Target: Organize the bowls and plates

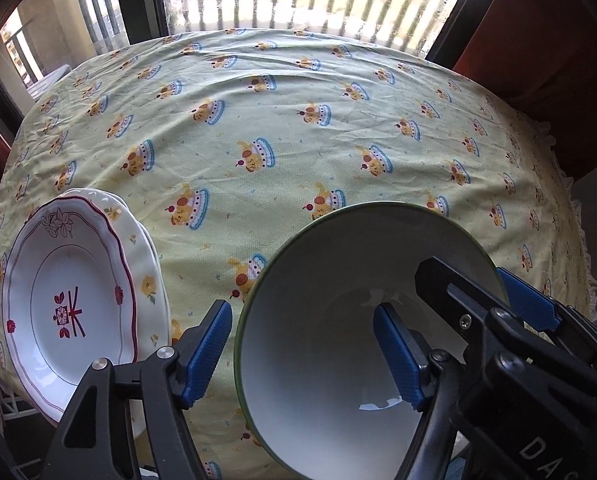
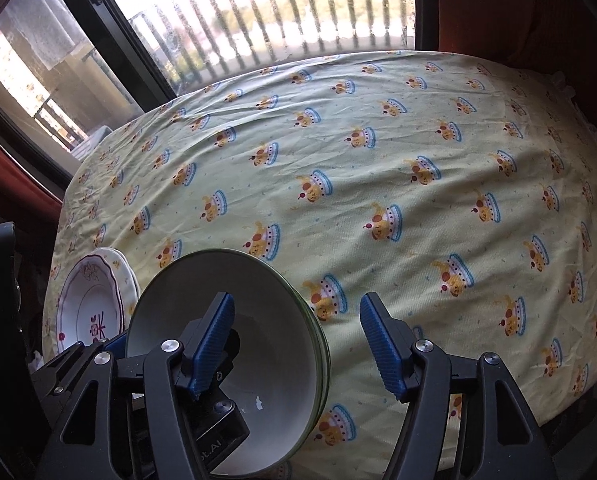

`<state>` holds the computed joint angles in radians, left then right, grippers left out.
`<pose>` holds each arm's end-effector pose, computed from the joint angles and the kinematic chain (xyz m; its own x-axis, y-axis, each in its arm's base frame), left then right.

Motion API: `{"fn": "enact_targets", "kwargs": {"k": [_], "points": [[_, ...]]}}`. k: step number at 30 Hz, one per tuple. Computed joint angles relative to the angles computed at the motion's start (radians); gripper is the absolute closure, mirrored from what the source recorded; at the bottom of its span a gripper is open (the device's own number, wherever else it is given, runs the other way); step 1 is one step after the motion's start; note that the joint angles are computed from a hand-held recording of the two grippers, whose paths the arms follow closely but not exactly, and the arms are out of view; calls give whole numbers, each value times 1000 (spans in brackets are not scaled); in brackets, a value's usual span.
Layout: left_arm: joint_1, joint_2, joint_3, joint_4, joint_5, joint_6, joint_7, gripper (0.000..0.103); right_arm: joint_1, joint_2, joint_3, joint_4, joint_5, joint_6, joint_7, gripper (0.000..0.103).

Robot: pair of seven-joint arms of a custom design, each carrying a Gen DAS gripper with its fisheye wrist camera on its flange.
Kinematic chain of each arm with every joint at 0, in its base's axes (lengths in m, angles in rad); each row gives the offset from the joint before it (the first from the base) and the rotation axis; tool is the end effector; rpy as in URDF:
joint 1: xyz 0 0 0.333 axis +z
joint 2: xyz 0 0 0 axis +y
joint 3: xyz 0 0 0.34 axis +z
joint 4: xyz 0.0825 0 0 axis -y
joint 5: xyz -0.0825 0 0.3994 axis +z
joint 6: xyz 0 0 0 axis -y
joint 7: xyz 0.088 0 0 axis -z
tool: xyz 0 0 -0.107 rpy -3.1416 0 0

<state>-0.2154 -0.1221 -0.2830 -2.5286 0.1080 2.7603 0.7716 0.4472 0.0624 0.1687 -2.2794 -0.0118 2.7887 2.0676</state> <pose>0.4274 -0.2379 0.3670 0.1733 -0.9707 0.1663 -0.9256 -0.2182 -0.3092 0.4679 0.3308 0.3901 0.1646 -0.9642 -0.2081 -0.9220 -0.0754 -0.3797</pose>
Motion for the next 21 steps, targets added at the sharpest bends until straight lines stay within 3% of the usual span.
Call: {"fn": "enact_targets", "kwargs": {"k": [9,15,21], "points": [[-50,52,37,-3,-272,56,241,35,9,22,-11,34,-109,-100,128,34],[-47,52,33,-14,-291,88,263,35,0,33,-4,34,-68,-97,106,35],[-36,39,20,-22,-219,84,260,36,-20,54,25,46,104,-105,-39,44]]}}
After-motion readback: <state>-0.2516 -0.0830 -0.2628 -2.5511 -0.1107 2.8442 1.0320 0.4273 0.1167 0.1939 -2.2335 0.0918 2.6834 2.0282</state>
